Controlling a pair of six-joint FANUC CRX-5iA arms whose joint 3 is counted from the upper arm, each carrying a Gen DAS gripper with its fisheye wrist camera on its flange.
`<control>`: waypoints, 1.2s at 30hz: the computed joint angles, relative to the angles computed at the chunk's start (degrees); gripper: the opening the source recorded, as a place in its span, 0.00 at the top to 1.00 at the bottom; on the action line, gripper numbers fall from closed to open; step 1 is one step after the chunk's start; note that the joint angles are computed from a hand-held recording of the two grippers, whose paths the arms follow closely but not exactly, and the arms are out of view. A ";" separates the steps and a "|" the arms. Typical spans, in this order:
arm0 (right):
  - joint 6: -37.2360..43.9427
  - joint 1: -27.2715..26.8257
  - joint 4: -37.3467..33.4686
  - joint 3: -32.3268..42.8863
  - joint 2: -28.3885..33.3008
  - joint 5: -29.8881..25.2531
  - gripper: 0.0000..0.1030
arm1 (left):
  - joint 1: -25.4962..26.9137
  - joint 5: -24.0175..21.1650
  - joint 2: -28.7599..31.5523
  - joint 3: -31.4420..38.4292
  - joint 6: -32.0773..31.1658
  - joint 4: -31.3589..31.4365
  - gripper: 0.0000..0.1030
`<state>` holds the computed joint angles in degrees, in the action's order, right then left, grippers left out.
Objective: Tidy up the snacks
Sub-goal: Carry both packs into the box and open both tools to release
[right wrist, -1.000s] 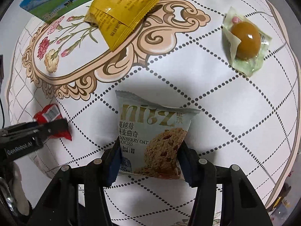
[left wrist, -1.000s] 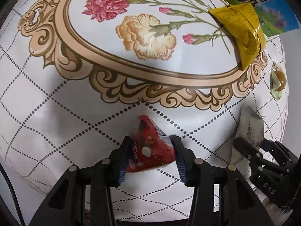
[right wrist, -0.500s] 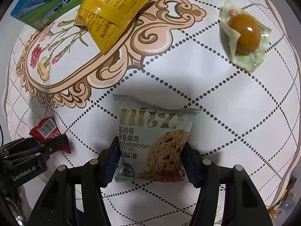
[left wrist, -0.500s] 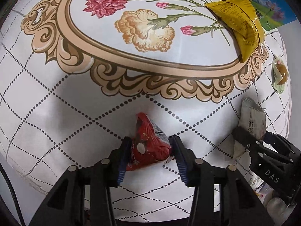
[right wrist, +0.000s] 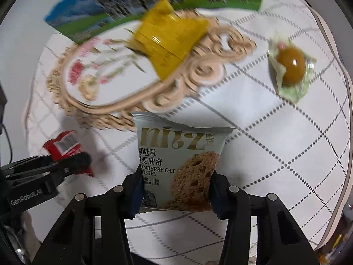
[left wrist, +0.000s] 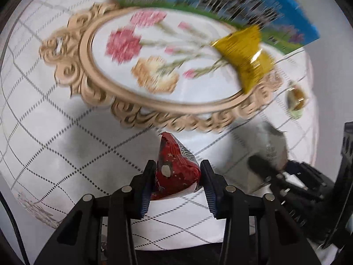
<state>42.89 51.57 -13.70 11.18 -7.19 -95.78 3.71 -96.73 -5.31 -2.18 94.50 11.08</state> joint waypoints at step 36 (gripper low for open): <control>17.17 -17.61 4.43 60.40 43.26 -18.19 0.04 | -0.90 -12.97 40.08 58.93 0.16 -8.75 0.22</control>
<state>60.06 33.97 -9.26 71.58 36.07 -113.97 2.81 -109.71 34.76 56.75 94.66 2.33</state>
